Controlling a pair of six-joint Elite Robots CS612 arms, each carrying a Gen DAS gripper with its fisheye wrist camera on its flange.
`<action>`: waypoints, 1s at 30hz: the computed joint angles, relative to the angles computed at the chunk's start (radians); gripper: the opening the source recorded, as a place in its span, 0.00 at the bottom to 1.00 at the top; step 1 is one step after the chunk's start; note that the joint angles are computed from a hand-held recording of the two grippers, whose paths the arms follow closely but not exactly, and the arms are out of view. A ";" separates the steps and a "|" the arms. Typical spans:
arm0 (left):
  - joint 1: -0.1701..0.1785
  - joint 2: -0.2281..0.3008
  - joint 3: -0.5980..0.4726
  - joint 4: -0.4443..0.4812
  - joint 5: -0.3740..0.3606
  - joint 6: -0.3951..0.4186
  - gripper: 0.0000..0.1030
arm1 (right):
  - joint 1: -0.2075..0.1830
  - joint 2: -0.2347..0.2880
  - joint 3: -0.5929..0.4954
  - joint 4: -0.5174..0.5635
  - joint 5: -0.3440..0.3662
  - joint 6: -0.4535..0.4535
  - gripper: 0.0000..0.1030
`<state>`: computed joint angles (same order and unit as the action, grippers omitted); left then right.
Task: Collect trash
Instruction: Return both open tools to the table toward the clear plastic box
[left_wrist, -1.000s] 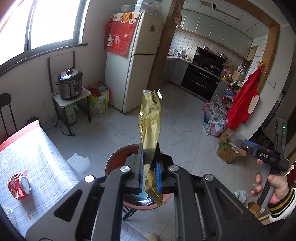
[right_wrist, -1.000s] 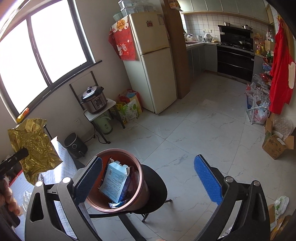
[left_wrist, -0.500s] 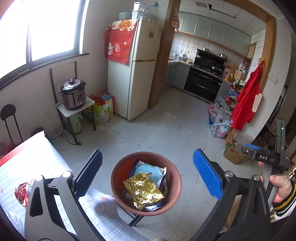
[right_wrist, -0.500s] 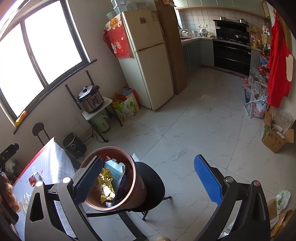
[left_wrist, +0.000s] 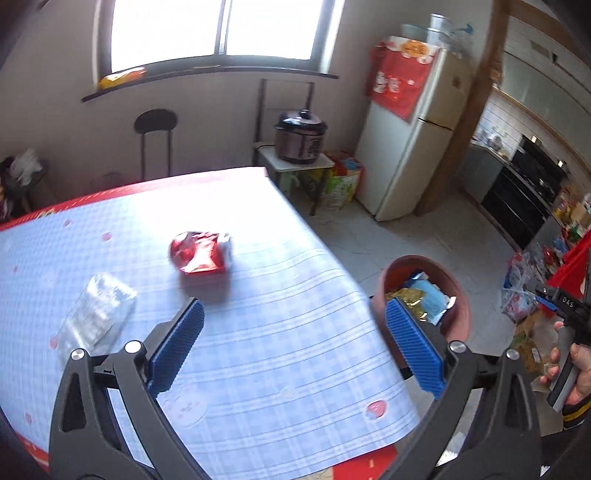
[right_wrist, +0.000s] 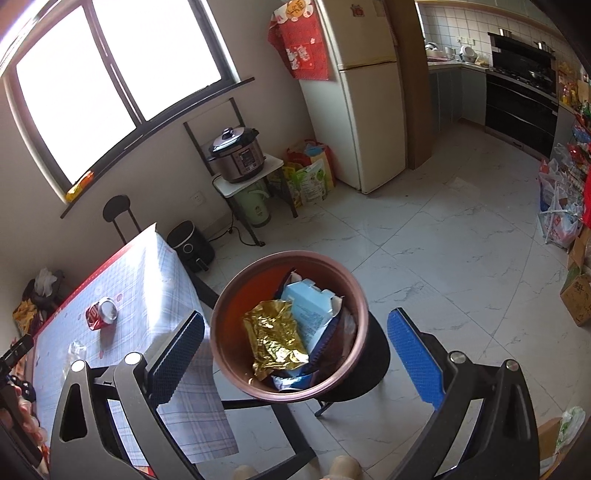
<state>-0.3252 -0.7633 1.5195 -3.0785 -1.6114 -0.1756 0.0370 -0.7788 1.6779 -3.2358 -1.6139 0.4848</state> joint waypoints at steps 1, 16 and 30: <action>0.013 -0.009 0.017 0.002 0.016 -0.026 0.94 | 0.009 0.008 -0.019 0.017 0.010 -0.011 0.94; 0.158 -0.040 0.143 0.013 0.154 -0.090 0.94 | 0.155 0.118 -0.287 0.250 0.099 -0.162 0.94; 0.286 0.098 -0.039 0.133 -0.064 0.025 0.94 | 0.238 0.199 -0.455 0.457 0.034 -0.104 0.94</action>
